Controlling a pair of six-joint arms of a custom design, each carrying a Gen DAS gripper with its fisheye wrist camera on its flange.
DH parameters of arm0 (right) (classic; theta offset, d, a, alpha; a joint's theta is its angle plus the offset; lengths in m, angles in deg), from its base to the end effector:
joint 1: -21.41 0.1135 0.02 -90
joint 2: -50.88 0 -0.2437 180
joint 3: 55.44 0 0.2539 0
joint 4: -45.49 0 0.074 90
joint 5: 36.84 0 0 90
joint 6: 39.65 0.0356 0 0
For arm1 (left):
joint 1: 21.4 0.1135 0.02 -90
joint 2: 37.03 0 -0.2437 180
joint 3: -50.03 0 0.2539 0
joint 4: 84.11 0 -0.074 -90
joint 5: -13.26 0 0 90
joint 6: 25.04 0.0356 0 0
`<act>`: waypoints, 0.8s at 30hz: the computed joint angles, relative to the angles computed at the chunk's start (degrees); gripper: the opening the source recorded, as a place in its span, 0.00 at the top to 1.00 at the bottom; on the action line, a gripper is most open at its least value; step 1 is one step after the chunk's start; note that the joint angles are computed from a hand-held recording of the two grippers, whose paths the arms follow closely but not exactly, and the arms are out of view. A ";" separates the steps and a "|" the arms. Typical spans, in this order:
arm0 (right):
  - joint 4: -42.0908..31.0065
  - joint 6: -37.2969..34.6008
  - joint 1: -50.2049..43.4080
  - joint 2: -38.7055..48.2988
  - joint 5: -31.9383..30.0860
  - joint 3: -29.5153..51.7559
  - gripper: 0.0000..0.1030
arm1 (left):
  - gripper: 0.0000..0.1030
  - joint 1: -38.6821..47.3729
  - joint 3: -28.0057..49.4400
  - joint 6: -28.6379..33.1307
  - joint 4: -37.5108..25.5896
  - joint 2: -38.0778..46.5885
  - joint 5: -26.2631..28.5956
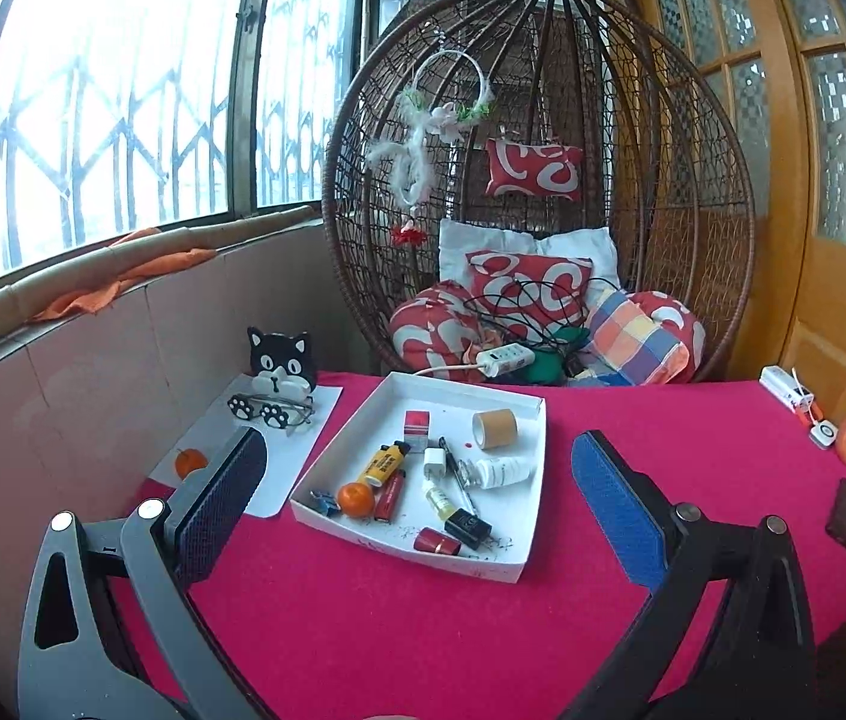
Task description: Organize rigid objects
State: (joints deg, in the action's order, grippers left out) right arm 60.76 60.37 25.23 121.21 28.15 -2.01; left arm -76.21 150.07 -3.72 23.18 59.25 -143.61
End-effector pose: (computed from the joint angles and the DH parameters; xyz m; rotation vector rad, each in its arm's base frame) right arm 0.2855 0.0341 0.2661 -0.2556 1.6023 0.5350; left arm 0.2179 -0.2521 0.2903 -0.4711 1.8996 0.2893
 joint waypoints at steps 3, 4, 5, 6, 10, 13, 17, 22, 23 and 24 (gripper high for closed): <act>-0.03 0.16 -2.19 -3.75 -1.69 -2.57 0.00 | 0.00 -1.80 -0.34 -5.56 -3.51 -0.35 0.29; 0.08 0.13 -3.03 -5.04 -2.43 -3.52 0.00 | 0.00 -2.33 -0.44 -6.79 -4.32 -0.29 0.51; -0.05 -0.08 -3.44 -5.96 -2.64 -4.13 0.00 | 0.00 -2.83 -0.43 -7.76 -4.96 -0.05 0.82; -0.34 -0.58 -3.90 -7.17 -2.78 -4.96 0.00 | 0.00 -3.31 -0.33 -8.46 -5.56 0.36 1.18; -1.01 -1.66 -6.24 -9.37 -3.25 -6.69 0.00 | 0.00 -3.98 -0.65 -9.36 -5.72 1.34 2.36; -1.34 -0.42 -8.17 -9.02 -4.41 -6.45 0.00 | 0.00 -4.31 -0.86 -9.14 -5.07 1.13 2.68; -1.09 1.03 -9.97 -8.68 -5.66 -6.31 0.00 | 0.00 -5.09 0.32 -9.87 -6.52 1.67 1.51; -1.26 1.06 -9.65 -7.21 -4.66 -5.80 0.00 | 0.00 -4.29 -0.84 -8.36 -4.66 1.01 2.68; -1.61 0.96 -9.52 -6.75 -4.56 -5.58 0.00 | 0.00 -4.04 -1.30 -7.89 -3.96 0.75 3.10; -1.88 0.85 -9.49 -6.52 -4.58 -5.51 0.00 | 0.00 -3.88 -1.42 -7.66 -3.68 0.72 3.34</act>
